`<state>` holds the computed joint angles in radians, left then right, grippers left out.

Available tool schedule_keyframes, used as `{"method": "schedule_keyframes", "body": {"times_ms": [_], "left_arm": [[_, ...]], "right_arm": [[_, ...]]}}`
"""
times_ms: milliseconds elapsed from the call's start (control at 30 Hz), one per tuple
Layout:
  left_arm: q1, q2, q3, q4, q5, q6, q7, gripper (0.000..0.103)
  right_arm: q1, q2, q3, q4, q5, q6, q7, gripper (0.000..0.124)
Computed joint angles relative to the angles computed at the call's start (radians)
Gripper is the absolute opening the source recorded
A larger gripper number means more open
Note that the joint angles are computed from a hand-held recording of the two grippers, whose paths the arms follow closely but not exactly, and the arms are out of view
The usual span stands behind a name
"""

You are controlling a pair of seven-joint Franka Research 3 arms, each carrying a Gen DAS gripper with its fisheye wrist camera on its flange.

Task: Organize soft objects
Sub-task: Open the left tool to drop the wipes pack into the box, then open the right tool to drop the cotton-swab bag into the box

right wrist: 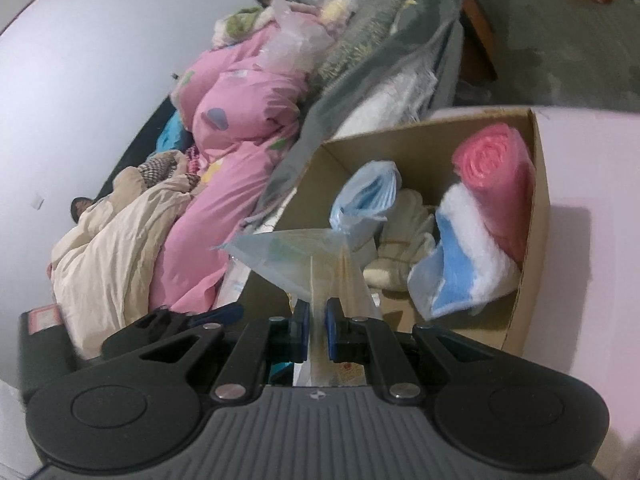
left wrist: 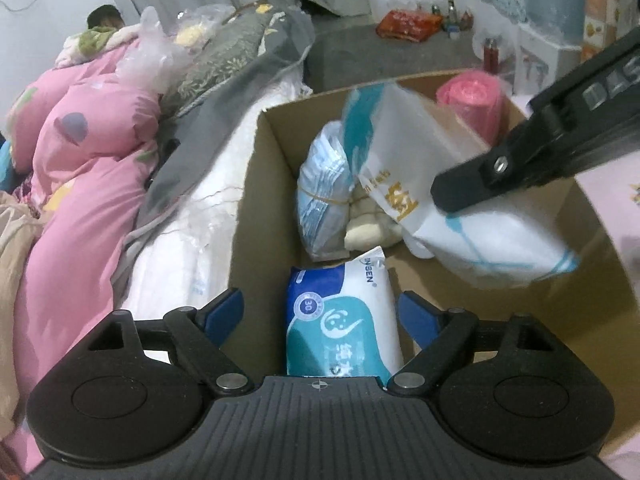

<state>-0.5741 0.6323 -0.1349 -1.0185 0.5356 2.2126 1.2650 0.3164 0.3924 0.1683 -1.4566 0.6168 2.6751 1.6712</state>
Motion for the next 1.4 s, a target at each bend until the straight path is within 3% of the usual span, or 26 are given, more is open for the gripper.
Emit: {"method": "schedule_keyframes", "body": {"times_ms": [267,633,733,800,900,1133,1267,1400], "left_arm": [[0.059,-0.123,-0.037,-0.180,-0.033,0.114,-0.021,0.094],[0.114,-0.179,-0.080,-0.276,-0.121,0.164,0.020,0.096],[0.117,-0.182,-0.083,-0.286,-0.130,0.163,0.026,0.096],[0.119,-0.183,-0.084,-0.291,-0.135,0.166,0.031,0.096],[0.119,-0.185,-0.084,-0.295,-0.137,0.169,0.030,0.096],[0.118,-0.192,-0.085,-0.304,-0.144,0.178,0.017,0.096],[0.120,-0.227,-0.091,-0.342,-0.148,0.208,-0.004,0.096],[0.129,-0.294,-0.111,-0.419,-0.162,0.267,-0.010,0.096]], "right_arm": [[0.046,0.056,-0.045,0.087,-0.119,-0.124,0.206,0.047],[0.082,0.116,-0.062,0.190,-0.240,-0.298,0.345,0.049],[0.084,0.120,-0.063,0.209,-0.259,-0.336,0.363,0.057],[0.082,0.112,-0.061,0.203,-0.262,-0.339,0.360,0.072],[0.083,0.107,-0.059,0.196,-0.265,-0.316,0.353,0.086],[0.049,0.099,-0.021,0.171,-0.165,-0.246,0.293,0.087],[0.027,0.010,-0.002,0.049,-0.082,-0.144,0.231,0.087],[0.016,-0.178,0.008,-0.170,0.015,-0.014,0.133,0.087]]}}
